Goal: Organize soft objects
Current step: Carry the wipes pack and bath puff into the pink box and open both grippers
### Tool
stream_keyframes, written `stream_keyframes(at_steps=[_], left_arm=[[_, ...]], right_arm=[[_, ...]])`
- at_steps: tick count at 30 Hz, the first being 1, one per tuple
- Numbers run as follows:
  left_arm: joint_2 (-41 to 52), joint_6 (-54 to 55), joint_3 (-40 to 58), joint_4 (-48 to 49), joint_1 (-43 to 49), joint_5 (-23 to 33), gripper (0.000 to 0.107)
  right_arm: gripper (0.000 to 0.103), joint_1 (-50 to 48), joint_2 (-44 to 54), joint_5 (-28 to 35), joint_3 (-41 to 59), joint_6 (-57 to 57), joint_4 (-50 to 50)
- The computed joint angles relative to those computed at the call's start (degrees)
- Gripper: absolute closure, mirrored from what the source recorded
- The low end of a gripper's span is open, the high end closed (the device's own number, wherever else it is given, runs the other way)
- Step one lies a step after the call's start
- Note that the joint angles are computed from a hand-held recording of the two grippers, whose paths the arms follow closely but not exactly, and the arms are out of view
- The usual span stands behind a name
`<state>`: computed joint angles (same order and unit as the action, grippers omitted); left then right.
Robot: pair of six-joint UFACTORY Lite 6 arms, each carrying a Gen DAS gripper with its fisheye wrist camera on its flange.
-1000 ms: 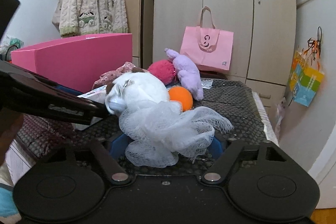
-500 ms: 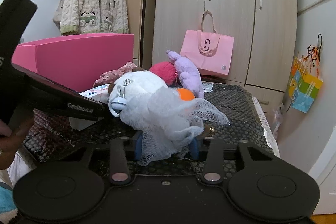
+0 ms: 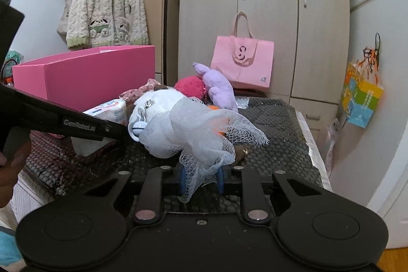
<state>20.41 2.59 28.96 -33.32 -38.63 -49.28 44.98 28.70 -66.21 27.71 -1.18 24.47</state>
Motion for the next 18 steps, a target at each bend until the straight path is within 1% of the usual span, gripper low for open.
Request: stream_keyframes(at_steps=[5,8,9,11,13,16,18], left_arm=[[-4.61,-1.7,-3.41,3.4,1.25,3.3,0.084],[-7.9,-1.51,-5.82,4.08,1.46,6.13,0.084],[-9.41,-1.39,-6.65,4.54,1.84,7.98,0.084],[-13.1,0.08,-7.5,4.36,3.11,13.9,0.084],[-17.41,1.84,-9.41,3.74,3.83,17.44,0.084],[-25.37,8.45,-12.98,-0.89,3.88,21.57,0.084],[-31.44,13.46,-15.25,-3.82,4.77,25.02,0.084]], right_arm=[[0.078,0.15,-4.5,5.21,-2.26,2.35,-0.25],[0.078,2.13,-7.29,8.67,-3.27,1.7,2.15],[0.078,3.02,-8.42,9.45,-3.75,1.27,3.11],[0.078,3.83,-11.38,11.33,-5.02,1.04,3.37],[0.078,3.85,-14.27,13.99,-5.82,1.16,2.22],[0.078,2.91,-18.95,21.76,-5.47,2.0,-0.77],[0.078,1.55,-20.84,26.4,-4.76,4.42,-5.59]])
